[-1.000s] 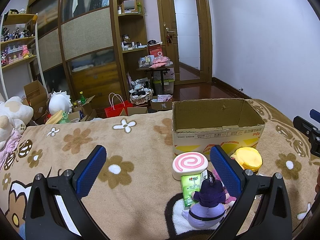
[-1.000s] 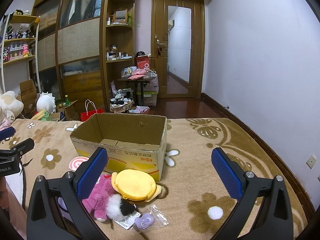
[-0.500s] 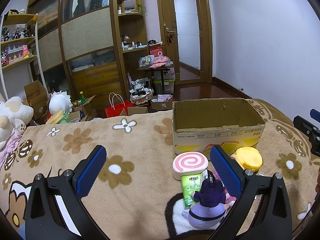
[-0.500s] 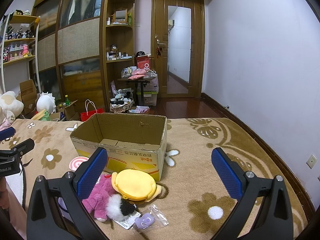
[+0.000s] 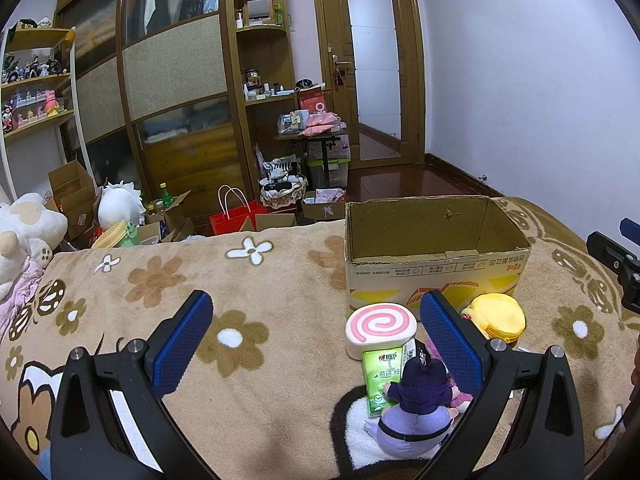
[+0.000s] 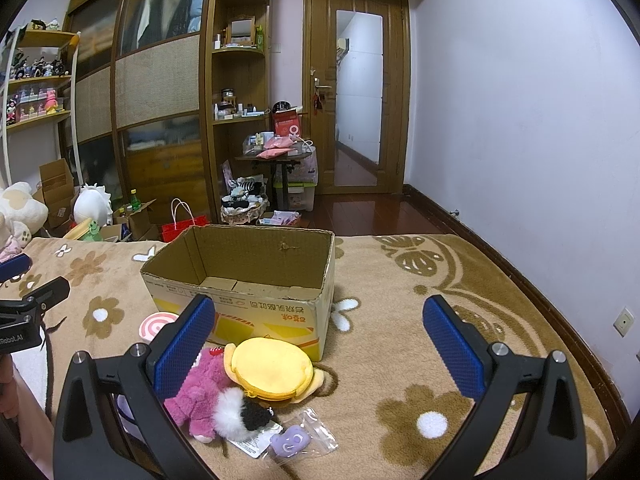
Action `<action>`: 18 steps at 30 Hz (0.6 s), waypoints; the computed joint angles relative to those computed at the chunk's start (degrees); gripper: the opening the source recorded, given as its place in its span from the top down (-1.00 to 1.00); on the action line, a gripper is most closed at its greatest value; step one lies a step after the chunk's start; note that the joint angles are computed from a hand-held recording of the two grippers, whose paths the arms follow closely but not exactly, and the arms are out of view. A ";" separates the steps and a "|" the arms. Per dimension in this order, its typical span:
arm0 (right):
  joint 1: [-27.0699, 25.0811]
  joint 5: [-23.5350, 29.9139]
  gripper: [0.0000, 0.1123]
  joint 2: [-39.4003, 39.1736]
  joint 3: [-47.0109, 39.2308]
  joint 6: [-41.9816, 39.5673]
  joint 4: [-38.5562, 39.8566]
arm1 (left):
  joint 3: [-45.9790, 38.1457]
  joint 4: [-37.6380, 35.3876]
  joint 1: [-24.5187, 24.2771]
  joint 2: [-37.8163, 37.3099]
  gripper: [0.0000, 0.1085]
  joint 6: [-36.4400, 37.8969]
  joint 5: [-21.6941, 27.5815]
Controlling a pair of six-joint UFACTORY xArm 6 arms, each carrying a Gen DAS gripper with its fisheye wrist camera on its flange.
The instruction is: Organize soft objects
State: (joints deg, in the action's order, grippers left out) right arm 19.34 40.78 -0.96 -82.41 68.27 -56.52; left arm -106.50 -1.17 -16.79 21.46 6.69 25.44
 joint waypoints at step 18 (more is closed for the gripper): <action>0.18 -0.79 -0.83 0.81 -0.14 -0.46 1.37 | -7.58 -6.93 0.42 4.00 -0.89 2.49 6.50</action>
State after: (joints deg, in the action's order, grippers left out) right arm 19.52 39.99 -0.15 -82.55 67.81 -55.15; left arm -114.07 -8.09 -16.38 25.46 9.18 31.93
